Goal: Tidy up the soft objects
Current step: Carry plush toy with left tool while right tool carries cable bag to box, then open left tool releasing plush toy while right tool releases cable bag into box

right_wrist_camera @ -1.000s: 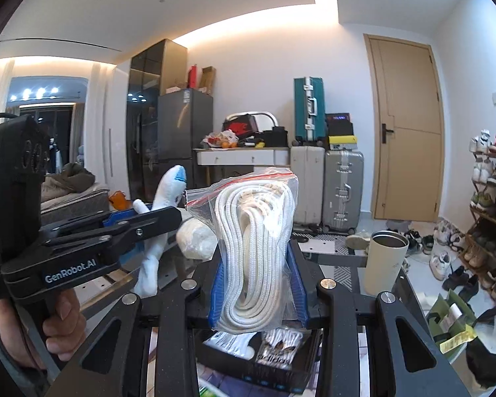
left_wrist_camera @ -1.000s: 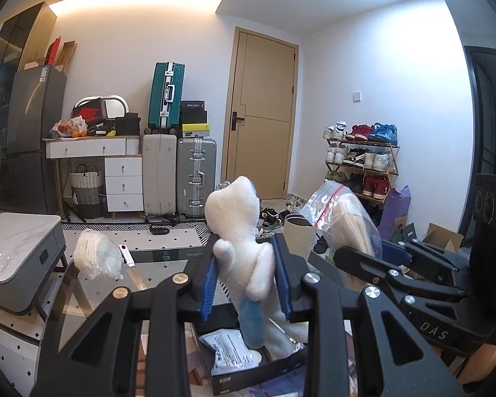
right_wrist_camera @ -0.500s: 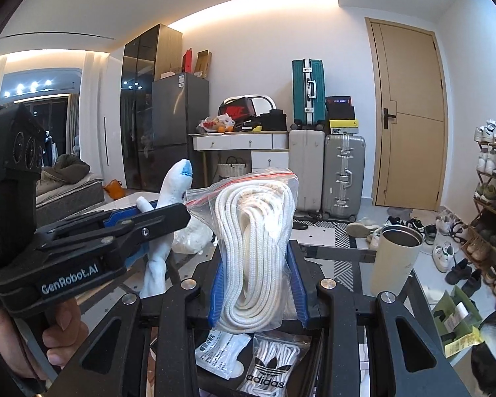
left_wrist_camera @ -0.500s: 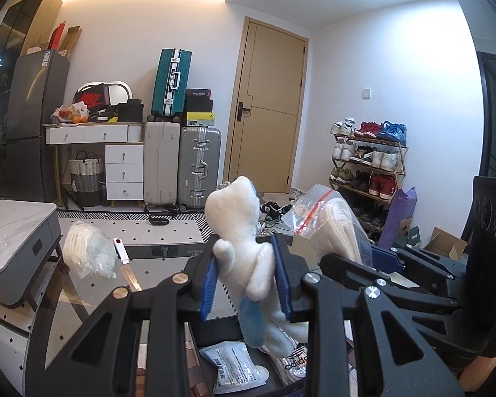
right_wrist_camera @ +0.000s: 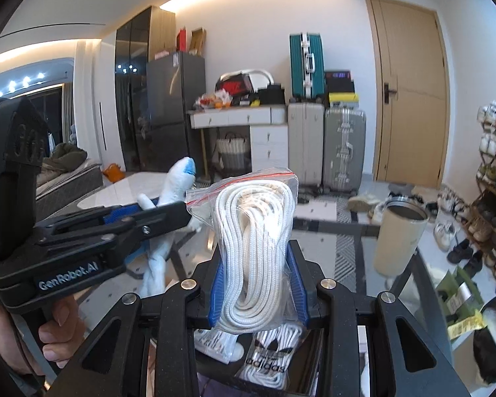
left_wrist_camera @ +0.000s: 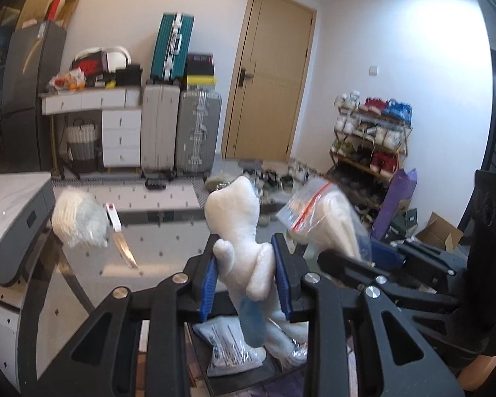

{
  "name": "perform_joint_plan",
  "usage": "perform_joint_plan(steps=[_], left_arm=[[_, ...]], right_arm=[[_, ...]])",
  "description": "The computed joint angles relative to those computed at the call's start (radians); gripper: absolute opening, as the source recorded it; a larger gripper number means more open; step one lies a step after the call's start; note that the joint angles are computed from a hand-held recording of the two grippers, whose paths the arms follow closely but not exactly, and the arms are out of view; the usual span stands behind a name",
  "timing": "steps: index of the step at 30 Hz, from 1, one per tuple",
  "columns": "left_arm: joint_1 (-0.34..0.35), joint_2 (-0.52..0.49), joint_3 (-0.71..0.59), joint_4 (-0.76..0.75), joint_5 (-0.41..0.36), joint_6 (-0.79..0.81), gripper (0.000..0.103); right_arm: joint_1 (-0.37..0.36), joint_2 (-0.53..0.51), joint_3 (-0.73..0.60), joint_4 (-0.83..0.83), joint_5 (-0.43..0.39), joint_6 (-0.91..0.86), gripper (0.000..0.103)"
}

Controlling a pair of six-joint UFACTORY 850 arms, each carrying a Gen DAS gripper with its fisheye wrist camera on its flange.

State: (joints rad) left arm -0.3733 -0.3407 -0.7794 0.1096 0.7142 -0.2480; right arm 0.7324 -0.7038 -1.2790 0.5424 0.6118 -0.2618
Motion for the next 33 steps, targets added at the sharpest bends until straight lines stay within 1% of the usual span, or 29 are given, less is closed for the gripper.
perform_joint_plan(steps=[2,5,7,9,11,13,15,18,20,21,23,25,27,33], left_arm=[[-0.001,-0.024,-0.031,0.003,-0.07,-0.017,0.029],[-0.004,-0.068,-0.086,0.019,-0.188,-0.036,0.029],[-0.011,-0.099,-0.117,0.024,-0.253,-0.035,0.029],[-0.011,-0.122,-0.138,0.073,-0.288,-0.081,0.029],[-0.014,-0.139,-0.149,0.097,-0.311,-0.107,0.029],[-0.015,-0.156,-0.157,0.133,-0.322,-0.142,0.029],[-0.018,-0.169,-0.164,0.133,-0.339,-0.144,0.029],[-0.022,-0.186,-0.177,0.13,-0.361,-0.138,0.03],[-0.021,-0.191,-0.178,0.158,-0.364,-0.169,0.03],[-0.021,-0.194,-0.181,0.165,-0.368,-0.177,0.03],[-0.022,-0.195,-0.185,0.161,-0.384,-0.17,0.03],[-0.024,-0.192,-0.185,0.138,-0.391,-0.139,0.03],[-0.025,-0.192,-0.187,0.135,-0.399,-0.132,0.03],[-0.02,-0.19,-0.188,0.175,-0.404,-0.161,0.03]], right_arm=[[-0.006,-0.01,-0.014,0.01,-0.032,-0.007,0.034],[-0.022,-0.04,-0.063,0.038,-0.141,-0.022,0.034],[-0.037,-0.064,-0.096,0.038,-0.222,-0.005,0.034],[-0.054,-0.091,-0.129,0.025,-0.297,0.017,0.034],[-0.067,-0.112,-0.147,-0.013,-0.338,0.073,0.034],[-0.074,-0.129,-0.163,0.003,-0.378,0.065,0.034],[-0.081,-0.141,-0.18,0.021,-0.413,0.053,0.034],[-0.083,-0.153,-0.192,0.078,-0.441,0.003,0.034],[-0.086,-0.163,-0.208,0.181,-0.465,-0.093,0.034],[-0.088,-0.169,-0.216,0.204,-0.479,-0.112,0.034],[-0.085,-0.168,-0.212,0.197,-0.479,-0.112,0.034],[-0.086,-0.171,-0.218,0.239,-0.486,-0.16,0.034],[-0.084,-0.177,-0.228,0.327,-0.488,-0.259,0.034],[-0.081,-0.174,-0.228,0.348,-0.496,-0.273,0.034]])
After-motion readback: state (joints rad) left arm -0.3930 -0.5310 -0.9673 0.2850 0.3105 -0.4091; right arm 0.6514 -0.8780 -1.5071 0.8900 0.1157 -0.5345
